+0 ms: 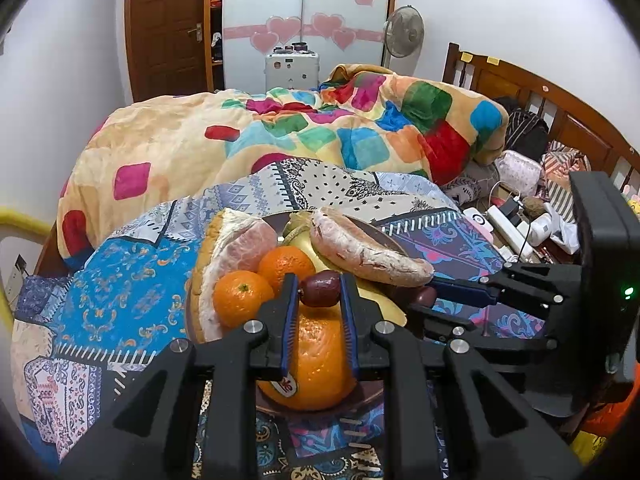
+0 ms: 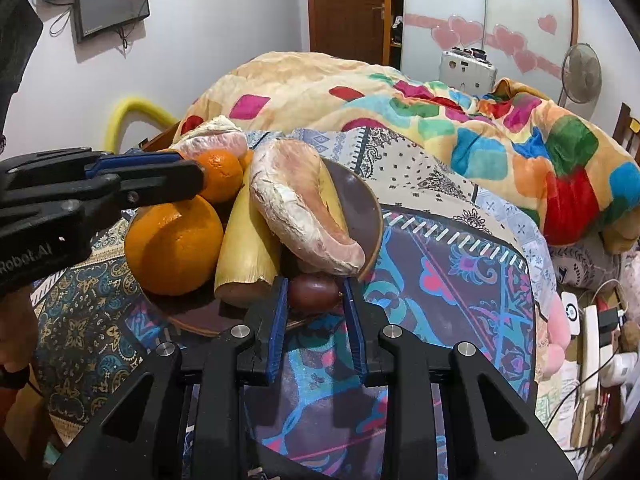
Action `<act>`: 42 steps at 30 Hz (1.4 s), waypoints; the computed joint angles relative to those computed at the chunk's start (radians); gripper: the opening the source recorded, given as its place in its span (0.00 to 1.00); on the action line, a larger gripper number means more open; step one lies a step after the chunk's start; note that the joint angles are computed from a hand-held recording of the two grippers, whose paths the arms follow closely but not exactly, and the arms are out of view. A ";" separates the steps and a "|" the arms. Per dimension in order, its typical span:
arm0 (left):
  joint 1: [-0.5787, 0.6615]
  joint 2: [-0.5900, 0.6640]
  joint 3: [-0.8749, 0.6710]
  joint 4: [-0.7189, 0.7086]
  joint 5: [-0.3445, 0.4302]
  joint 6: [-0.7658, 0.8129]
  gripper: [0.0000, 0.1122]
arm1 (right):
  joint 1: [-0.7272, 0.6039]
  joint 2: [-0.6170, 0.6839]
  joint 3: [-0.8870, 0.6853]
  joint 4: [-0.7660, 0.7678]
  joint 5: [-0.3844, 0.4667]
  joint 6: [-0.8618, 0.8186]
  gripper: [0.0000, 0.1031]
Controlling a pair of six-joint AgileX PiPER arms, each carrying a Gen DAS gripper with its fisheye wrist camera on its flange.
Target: Organize fruits
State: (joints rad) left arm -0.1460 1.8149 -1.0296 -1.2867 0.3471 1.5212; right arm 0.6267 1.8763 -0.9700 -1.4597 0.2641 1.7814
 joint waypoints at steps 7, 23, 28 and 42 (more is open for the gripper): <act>0.007 0.022 -0.010 0.005 0.018 -0.002 0.21 | 0.004 0.005 -0.013 0.068 0.008 -0.067 0.26; 0.072 -0.111 0.104 -0.073 0.067 0.067 0.35 | 0.052 -0.110 0.068 0.009 0.055 0.041 0.41; 0.150 -0.289 0.205 -0.087 0.132 0.070 0.35 | 0.134 -0.233 0.118 -0.016 0.153 0.102 0.41; 0.617 -0.930 0.476 -0.108 0.539 0.073 0.45 | 0.749 -0.497 0.160 -0.043 0.870 0.220 0.41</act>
